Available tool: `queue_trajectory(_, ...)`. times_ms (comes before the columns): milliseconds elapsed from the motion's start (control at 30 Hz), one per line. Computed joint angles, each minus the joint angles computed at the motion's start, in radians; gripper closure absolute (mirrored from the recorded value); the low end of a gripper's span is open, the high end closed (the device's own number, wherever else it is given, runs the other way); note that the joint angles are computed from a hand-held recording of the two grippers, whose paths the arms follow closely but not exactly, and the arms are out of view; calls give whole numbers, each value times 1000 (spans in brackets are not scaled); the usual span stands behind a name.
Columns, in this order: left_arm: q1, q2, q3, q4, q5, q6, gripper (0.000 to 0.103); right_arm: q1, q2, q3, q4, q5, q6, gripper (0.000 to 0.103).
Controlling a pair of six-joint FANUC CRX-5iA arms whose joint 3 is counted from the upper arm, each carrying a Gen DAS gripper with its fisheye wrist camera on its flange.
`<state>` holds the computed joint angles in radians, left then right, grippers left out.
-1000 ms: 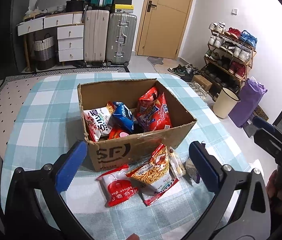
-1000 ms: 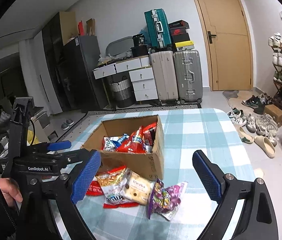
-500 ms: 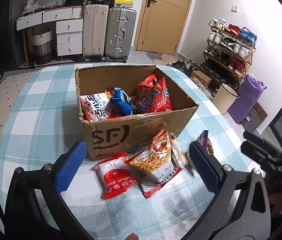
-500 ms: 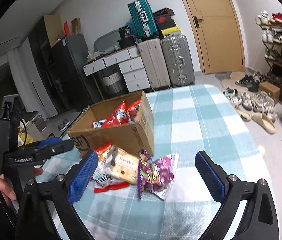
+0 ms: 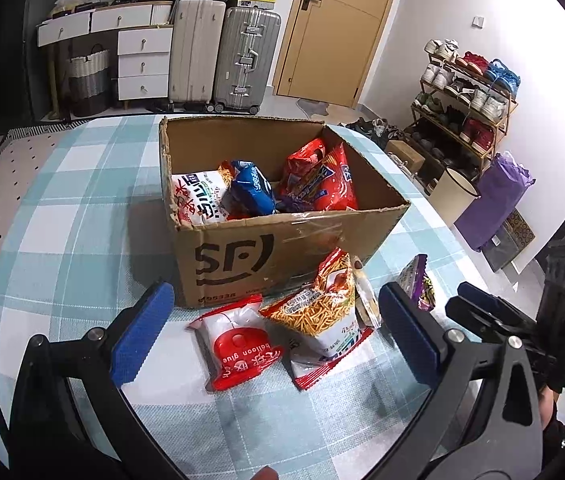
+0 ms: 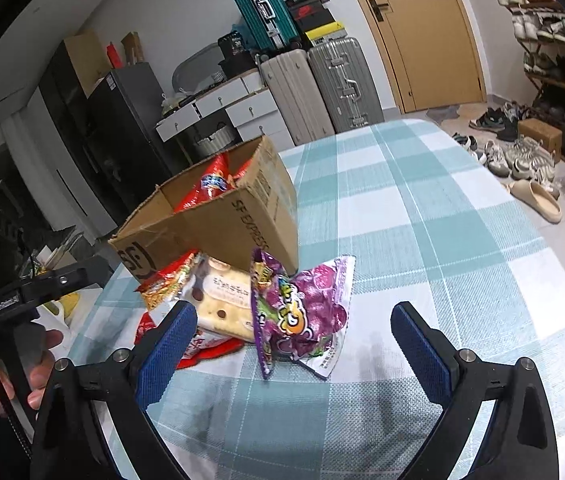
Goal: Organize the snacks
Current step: 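Move the right gripper toward the purple grape candy bag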
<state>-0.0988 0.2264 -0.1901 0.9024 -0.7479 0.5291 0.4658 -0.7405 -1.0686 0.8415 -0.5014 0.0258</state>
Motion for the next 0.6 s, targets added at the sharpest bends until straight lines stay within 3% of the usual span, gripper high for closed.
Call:
queue_trajectory(300,5,6,7,-28,-9,15,1,-83,86,17,-86,115,72,4)
queue_trajectory(600,16,9,7,-39,-15,27,1,-128,190,98,-291,159,244,4)
